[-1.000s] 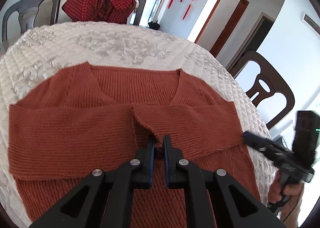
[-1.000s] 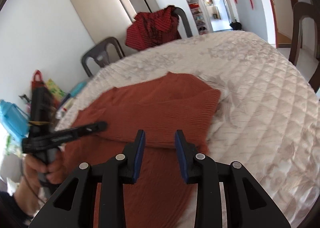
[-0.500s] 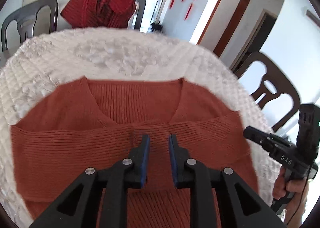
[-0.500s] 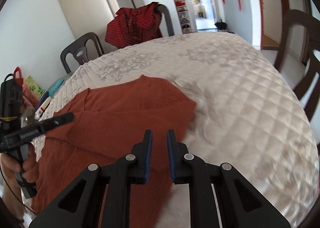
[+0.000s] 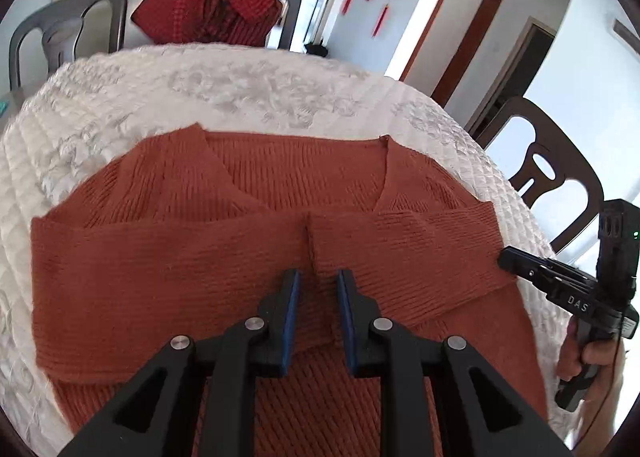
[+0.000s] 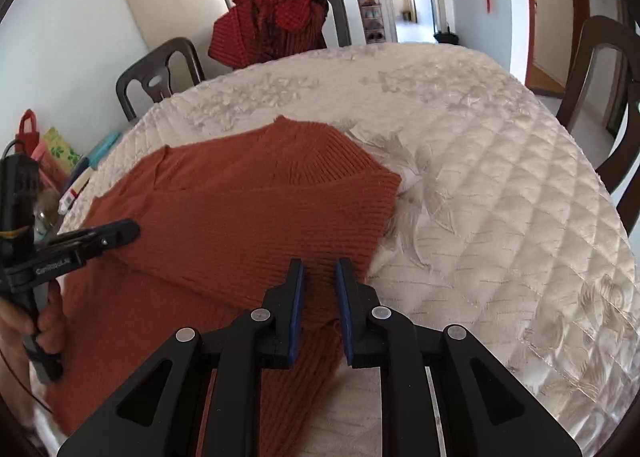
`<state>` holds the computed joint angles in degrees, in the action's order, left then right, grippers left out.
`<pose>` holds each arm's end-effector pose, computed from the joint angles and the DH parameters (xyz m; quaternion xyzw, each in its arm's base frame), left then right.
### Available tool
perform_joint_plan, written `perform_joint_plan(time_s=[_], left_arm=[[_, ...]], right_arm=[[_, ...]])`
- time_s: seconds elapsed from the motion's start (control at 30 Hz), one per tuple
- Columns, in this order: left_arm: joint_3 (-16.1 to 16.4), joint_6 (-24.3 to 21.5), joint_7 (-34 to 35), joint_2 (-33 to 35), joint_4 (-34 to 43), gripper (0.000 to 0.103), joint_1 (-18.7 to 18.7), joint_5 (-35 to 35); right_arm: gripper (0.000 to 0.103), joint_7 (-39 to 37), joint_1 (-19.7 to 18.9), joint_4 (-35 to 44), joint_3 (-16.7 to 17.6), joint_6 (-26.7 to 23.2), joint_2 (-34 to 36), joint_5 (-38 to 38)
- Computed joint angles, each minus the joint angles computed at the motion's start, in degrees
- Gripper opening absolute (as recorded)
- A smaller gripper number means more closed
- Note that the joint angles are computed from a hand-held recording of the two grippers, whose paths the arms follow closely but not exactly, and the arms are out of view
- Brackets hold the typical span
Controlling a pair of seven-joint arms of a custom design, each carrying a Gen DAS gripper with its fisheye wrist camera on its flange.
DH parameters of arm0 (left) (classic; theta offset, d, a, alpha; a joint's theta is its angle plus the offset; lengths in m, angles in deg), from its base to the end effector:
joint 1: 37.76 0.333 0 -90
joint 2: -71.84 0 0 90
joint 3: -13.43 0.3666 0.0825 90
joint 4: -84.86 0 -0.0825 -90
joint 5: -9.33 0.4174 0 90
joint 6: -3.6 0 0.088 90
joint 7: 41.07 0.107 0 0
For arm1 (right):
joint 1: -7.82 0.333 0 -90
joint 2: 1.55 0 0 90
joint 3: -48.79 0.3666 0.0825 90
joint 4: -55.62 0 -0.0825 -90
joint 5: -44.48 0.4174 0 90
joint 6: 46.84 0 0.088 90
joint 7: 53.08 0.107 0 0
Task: Fold small clothes
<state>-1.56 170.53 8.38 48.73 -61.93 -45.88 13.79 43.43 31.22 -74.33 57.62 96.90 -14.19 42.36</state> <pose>0.4223 -0.1954 0.5148 -0.7248 0.5831 -0.3336 0.1529 0.4507 0.2901 0.5324 -0.8316 0.5059 -0.1260 0.1914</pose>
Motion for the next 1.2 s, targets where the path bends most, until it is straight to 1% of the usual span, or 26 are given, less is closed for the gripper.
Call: perform_joint_plan(time_s=[0.03, 0.1, 0.17, 0.2, 0.27, 0.33, 0.37, 0.4, 0.47, 0.6, 0.7, 0.77, 0.83, 0.87, 0.93, 0.97, 1.03, 1.1, 1.2], left_arm=[[-0.70, -0.45, -0.73, -1.19, -0.30, 0.022, 0.86, 0.71], [-3.76, -1.09, -3.27, -4.58, -1.53, 0.022, 4.55, 4.33], [-4.76, -2.48, -5.19, -7.66, -2.90, 0.022, 6.63, 6.25], [-4.79, -3.37, -6.23, -9.44, -3.97, 0.022, 7.57, 6.81], [-4.51, -5.88, -8.05, -11.76, -5.54, 0.025, 9.10, 7.43], [-3.67, -8.73, -9.55, -12.84, -6.80, 0.025, 9.77, 7.42], [-3.03, -7.85, -9.92, -13.36, -7.76, 0.025, 9.58, 7.43], [-2.21, -6.17, -10.02, -14.40, -9.12, 0.025, 9.13, 7.27], [-0.95, -5.72, -9.21, -15.30, -9.83, 0.025, 7.99, 6.55], [-2.18, -4.53, -9.03, -14.68, -8.65, 0.025, 10.39, 7.91], [-2.62, -4.04, -8.38, -12.10, -6.67, 0.025, 12.18, 9.29], [-4.07, -5.98, -9.56, -10.74, -5.47, 0.025, 14.47, 10.71], [-4.16, -8.19, -10.42, -10.18, -5.06, 0.025, 15.12, 11.71], [-3.55, -8.00, -10.71, -9.66, -5.18, 0.025, 14.96, 11.85], [-3.12, -5.54, -11.55, -9.80, -6.30, 0.025, 15.17, 12.73], [-3.27, -5.16, -11.90, -9.88, -6.51, 0.025, 15.29, 13.05], [-3.48, -5.42, -12.26, -9.76, -6.28, 0.025, 15.36, 13.48], [-3.64, -5.85, -12.59, -9.84, -6.15, 0.025, 15.37, 13.96], [-4.19, -8.72, -13.33, -10.55, -5.38, 0.025, 15.06, 14.55]], right_arm=[[0.016, 0.93, -0.17, 0.50, 0.06, -0.84, -0.07, 0.06], [0.016, 1.62, -0.23, 0.54, 0.30, -0.88, -0.54, -0.59], [0.016, 0.01, 0.46, 0.12, 0.01, -0.32, -1.46, 0.46], [0.016, -0.85, 0.78, -0.14, -0.12, 0.08, -1.92, 1.03], [0.017, -0.87, 0.59, 0.06, 0.13, 0.29, -1.55, 0.59], [0.017, 2.01, -0.63, 1.18, 1.14, -2.27, 0.02, -2.66], [0.017, 2.83, -0.84, 1.52, 1.24, -3.39, 0.72, -3.59], [0.018, 2.53, -0.59, 0.69, 0.84, -1.61, 0.42, -3.09], [0.018, 2.64, -0.42, 0.73, 0.66, -1.81, 0.30, -2.97], [0.018, 2.25, 0.04, 0.79, 0.34, -0.07, -0.14, -2.05], [0.018, 2.54, -0.07, 2.77, 0.79, -0.02, 1.62, -3.17], [0.018, 2.45, -0.02, 3.88, 0.73, 0.31, 3.08, -3.51], [0.018, 3.43, -0.16, 5.21, 0.66, -0.03, 4.90, -4.02], [0.018, 3.63, -0.22, 5.55, 0.50, 0.02, 5.50, -4.25], [0.018, 5.95, -0.75, 6.49, 0.47, -0.76, 7.08, -6.93], [0.018, 5.41, -0.67, 6.26, 0.08, 0.34, 7.28, -6.12], [0.018, 5.26, -0.60, 6.37, -0.27, 0.77, 7.49, -5.25], [0.018, 5.80, -0.57, 6.43, -0.15, 0.80, 7.57, -6.24], [0.018, 6.43, -0.48, 6.45, -0.07, 0.32, 7.30, -7.01]])
